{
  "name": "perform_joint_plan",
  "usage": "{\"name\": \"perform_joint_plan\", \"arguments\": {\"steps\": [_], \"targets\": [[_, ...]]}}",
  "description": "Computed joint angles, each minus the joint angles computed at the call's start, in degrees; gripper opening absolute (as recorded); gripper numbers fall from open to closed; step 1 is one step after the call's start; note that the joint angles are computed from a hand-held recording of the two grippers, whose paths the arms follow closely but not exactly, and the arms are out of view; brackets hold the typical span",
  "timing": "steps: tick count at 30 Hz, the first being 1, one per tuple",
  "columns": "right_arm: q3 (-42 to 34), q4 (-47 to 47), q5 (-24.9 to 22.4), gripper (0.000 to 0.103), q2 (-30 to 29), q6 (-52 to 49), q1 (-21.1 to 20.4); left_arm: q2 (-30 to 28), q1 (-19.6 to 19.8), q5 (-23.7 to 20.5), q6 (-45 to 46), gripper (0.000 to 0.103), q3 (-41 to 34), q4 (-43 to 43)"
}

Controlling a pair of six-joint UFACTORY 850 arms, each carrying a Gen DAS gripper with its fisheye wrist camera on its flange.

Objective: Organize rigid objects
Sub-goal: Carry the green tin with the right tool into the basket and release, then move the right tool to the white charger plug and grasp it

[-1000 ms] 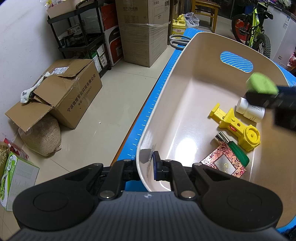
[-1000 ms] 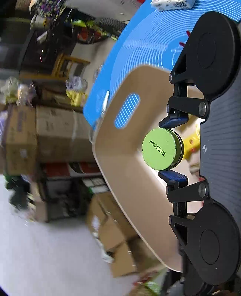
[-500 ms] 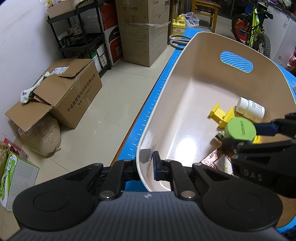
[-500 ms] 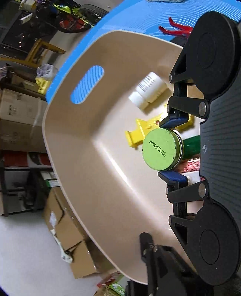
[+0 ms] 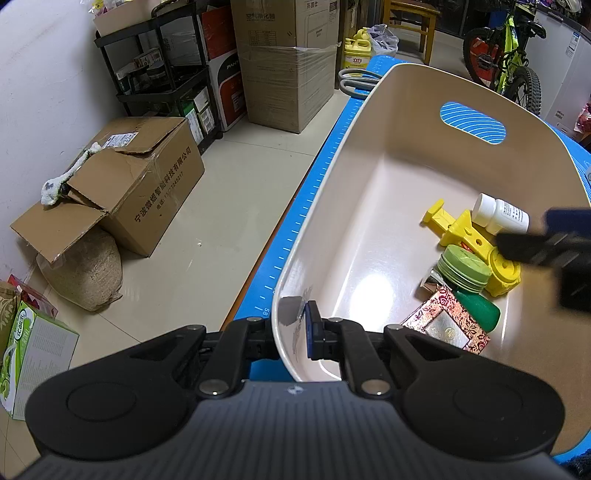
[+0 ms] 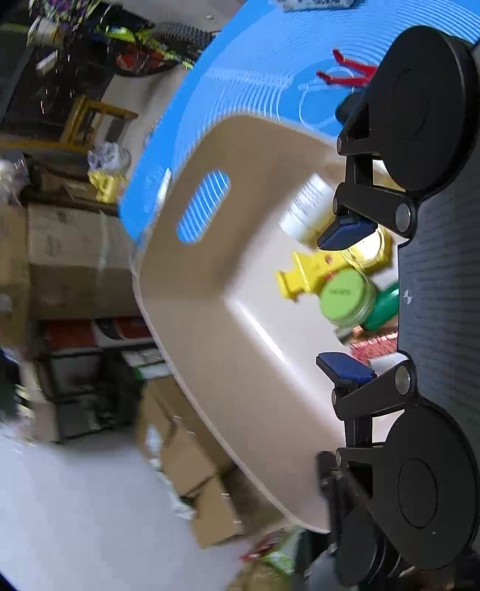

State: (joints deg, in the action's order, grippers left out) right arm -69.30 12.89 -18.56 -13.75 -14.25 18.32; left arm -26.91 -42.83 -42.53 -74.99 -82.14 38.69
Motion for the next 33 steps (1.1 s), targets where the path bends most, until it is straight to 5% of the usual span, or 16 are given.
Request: {"name": "perform_joint_plan", "arguments": {"steps": [10, 21, 33], "targets": [[4.4, 11.7, 5.3, 0.070, 6.0, -13.2, -7.4, -0.1, 0.0, -0.1, 0.1, 0.014, -0.2, 0.0], [6.4, 17.9, 3.2, 0.070, 3.9, -22.5, -13.6, -0.1, 0.0, -0.1, 0.1, 0.014, -0.1, 0.0], [5.1, 9.7, 3.3, 0.070, -3.1, -8.4, -12.0, -0.2, 0.0, -0.2, 0.2, 0.014, -0.3, -0.1]]}}
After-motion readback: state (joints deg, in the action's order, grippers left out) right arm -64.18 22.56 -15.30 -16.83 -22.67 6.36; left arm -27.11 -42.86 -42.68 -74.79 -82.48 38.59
